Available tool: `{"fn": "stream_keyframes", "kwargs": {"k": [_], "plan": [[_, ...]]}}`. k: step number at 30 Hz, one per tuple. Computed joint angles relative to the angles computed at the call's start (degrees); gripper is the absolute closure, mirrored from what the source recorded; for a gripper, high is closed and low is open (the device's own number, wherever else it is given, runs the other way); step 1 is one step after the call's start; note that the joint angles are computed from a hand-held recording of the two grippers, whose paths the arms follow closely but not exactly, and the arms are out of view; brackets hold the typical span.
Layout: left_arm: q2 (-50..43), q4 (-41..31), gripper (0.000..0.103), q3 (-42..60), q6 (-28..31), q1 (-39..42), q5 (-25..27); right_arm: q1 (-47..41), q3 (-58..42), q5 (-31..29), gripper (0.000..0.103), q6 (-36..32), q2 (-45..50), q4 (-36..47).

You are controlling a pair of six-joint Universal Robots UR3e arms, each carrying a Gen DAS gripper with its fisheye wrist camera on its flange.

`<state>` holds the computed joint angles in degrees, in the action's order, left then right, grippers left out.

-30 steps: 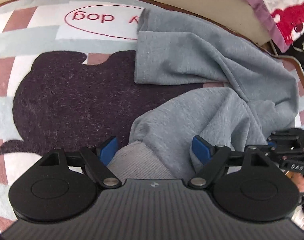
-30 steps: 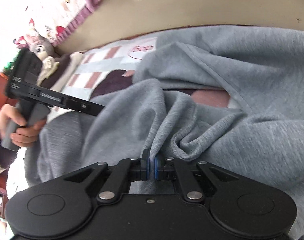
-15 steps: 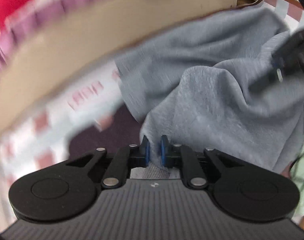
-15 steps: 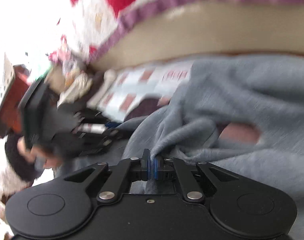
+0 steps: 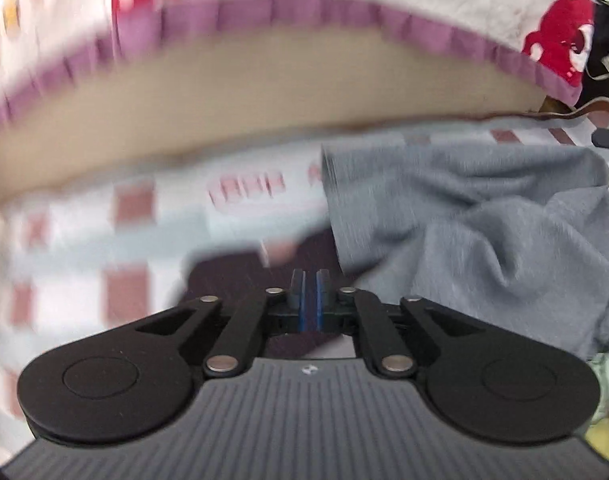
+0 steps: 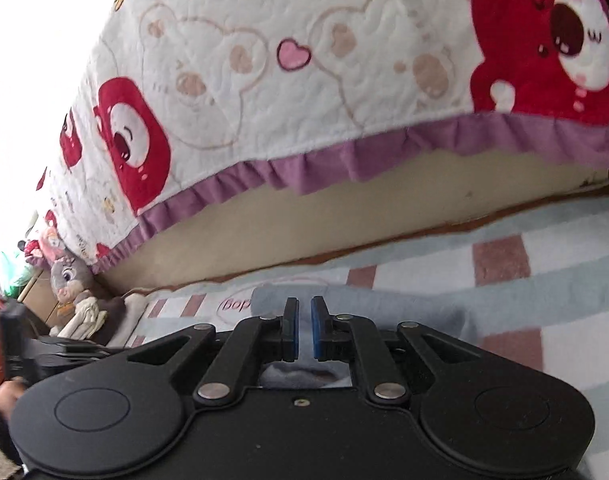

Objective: Fold clothes

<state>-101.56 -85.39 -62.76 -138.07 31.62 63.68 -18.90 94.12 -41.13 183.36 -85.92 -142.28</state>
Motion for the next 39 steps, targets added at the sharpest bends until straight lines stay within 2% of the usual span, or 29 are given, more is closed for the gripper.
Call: {"fn": "stream_keyframes", "kwargs": {"k": [1, 2, 3, 6, 8, 11, 13, 17, 19, 20, 21, 23, 24, 25, 28, 30, 32, 36, 39], "plan": [[-2.11, -3.57, 0.084, 2.02, -1.34, 0.65, -0.72, 0.92, -0.20, 0.52, 0.079, 0.83, 0.56, -0.03], [-4.49, -8.15, 0.070, 4.64, -2.30, 1.58, -2.23, 2.01, -0.52, 0.95, 0.074, 1.27, 1.42, -0.31], [-5.89, -11.77, 0.064, 5.57, -3.23, 2.69, -4.03, 3.22, -0.85, 0.66, 0.066, 1.07, 2.04, -0.28], [-8.54, -17.50, 0.063, 6.77, -3.29, 3.66, -5.95, 8.63, -4.48, -4.20, 0.066, 0.39, 5.08, 0.27], [-9.64, -19.75, 0.055, 7.09, -1.18, 3.05, -5.63, 10.54, -5.89, -6.81, 0.066, 0.15, 6.59, 0.58], [-7.87, -15.28, 0.044, 2.84, -0.80, 0.83, -2.39, 10.75, -6.32, -9.11, 0.066, 1.86, 8.01, -0.39], [-9.10, -16.72, 0.037, 3.65, -2.12, 0.35, -2.35, 10.19, -6.02, -10.44, 0.066, 3.37, 8.40, -2.06], [-12.38, -18.82, 0.033, 5.75, -5.67, -0.84, -1.62, 7.58, -3.81, -14.80, 0.066, 6.54, 6.56, -6.26], [-11.80, -16.79, 0.035, 4.62, -5.50, -1.95, -0.48, 6.37, -2.88, -17.95, 0.064, 8.07, 5.42, -7.72], [-10.26, -14.61, 0.050, 2.94, -4.59, -2.88, 0.74, 5.72, -2.23, -19.18, 0.062, 8.50, 4.80, -7.98], [-8.61, -12.24, 0.075, 1.08, -3.55, -3.85, 1.97, 5.27, -1.85, -20.64, 0.059, 8.90, 4.39, -7.98], [-3.21, -4.79, 0.087, -5.59, 0.24, -5.93, 4.26, 5.03, -1.70, -23.89, 0.055, 9.89, 4.22, -7.77], [-1.16, -2.32, 0.088, -7.45, 1.85, -6.80, 5.12, 5.47, -2.33, -26.48, 0.050, 10.42, 4.50, -6.90], [0.21, -2.54, 0.089, -6.91, 0.85, -5.94, 3.63, 6.91, -4.32, -31.29, 0.046, 11.08, 5.43, -4.54], [3.45, -3.40, 0.094, -3.89, -2.17, -3.45, -0.33, 11.59, -11.73, -45.84, 0.044, 12.37, 9.55, 4.84], [9.29, 7.86, 0.095, -8.34, -1.37, -1.84, 0.83, 11.09, -10.66, -46.26, 0.044, 12.91, 9.86, 4.36], [13.35, 16.49, 0.095, -11.26, 0.15, 0.29, 1.66, 9.49, -9.56, -43.53, 0.045, 14.90, 9.41, 3.86], [15.95, 18.48, 0.095, -13.00, -1.27, 5.31, 1.49, 8.94, -9.73, -40.35, 0.045, 13.11, 8.79, 3.01], [18.51, 27.38, 0.095, -21.43, -1.04, 5.60, 4.73, 7.84, -9.44, -34.65, 0.045, 11.31, 8.38, 3.15]]}}
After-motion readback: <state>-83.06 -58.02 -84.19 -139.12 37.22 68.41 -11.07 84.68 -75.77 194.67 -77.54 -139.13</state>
